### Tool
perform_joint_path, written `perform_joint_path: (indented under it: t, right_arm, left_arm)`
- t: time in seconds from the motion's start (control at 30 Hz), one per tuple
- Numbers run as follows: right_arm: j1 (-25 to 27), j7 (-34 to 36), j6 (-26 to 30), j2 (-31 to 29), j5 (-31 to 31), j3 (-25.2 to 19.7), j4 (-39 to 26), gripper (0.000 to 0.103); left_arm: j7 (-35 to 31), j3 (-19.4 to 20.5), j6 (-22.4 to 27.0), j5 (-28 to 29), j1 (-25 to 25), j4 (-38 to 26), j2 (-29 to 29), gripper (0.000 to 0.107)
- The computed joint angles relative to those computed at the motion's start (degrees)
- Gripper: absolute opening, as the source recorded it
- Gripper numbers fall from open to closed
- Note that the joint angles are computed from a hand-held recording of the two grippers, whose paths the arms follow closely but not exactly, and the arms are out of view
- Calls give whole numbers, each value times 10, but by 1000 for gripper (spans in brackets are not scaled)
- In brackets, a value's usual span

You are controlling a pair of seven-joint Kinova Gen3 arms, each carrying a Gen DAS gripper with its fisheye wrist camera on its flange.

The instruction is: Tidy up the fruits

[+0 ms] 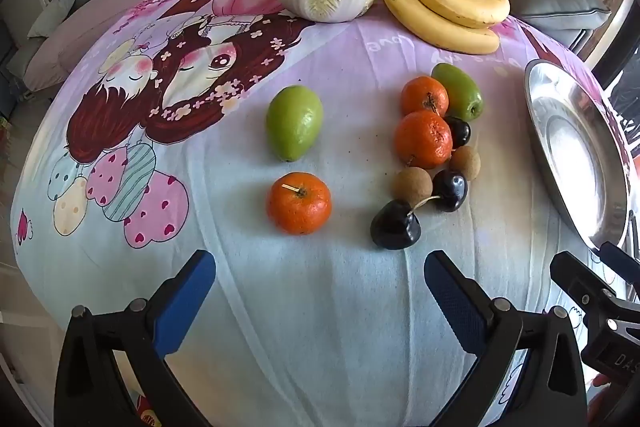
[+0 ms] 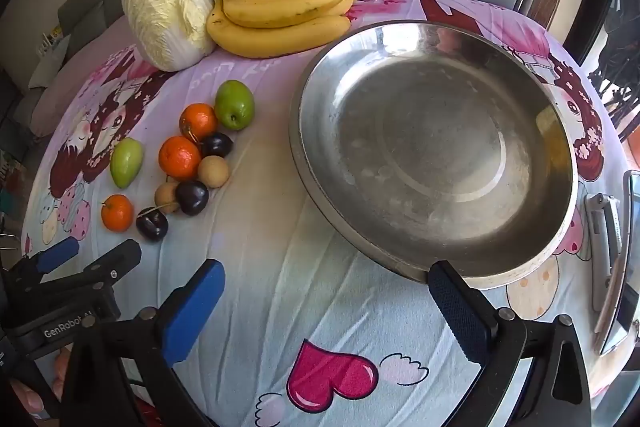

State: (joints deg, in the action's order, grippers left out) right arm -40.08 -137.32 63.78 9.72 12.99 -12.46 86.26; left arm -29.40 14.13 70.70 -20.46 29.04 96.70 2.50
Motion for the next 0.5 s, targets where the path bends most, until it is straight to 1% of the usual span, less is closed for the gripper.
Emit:
perform_joint_path:
  t: [0.2,0.3,0.5]
  right_arm:
    - [-2,-2,2,1,4,0,-1,103]
    - [-2,-2,3,1,5,0,-1,103]
    - [-3,0,8,2,6,0,-3,103]
  left_arm:
    - [-2,-1,6,3,-3,-11,0,103]
    - [-3,-1,-7,5,-5,2,-8,103]
    - [-2,2,-6,3,-6,2,-5,103]
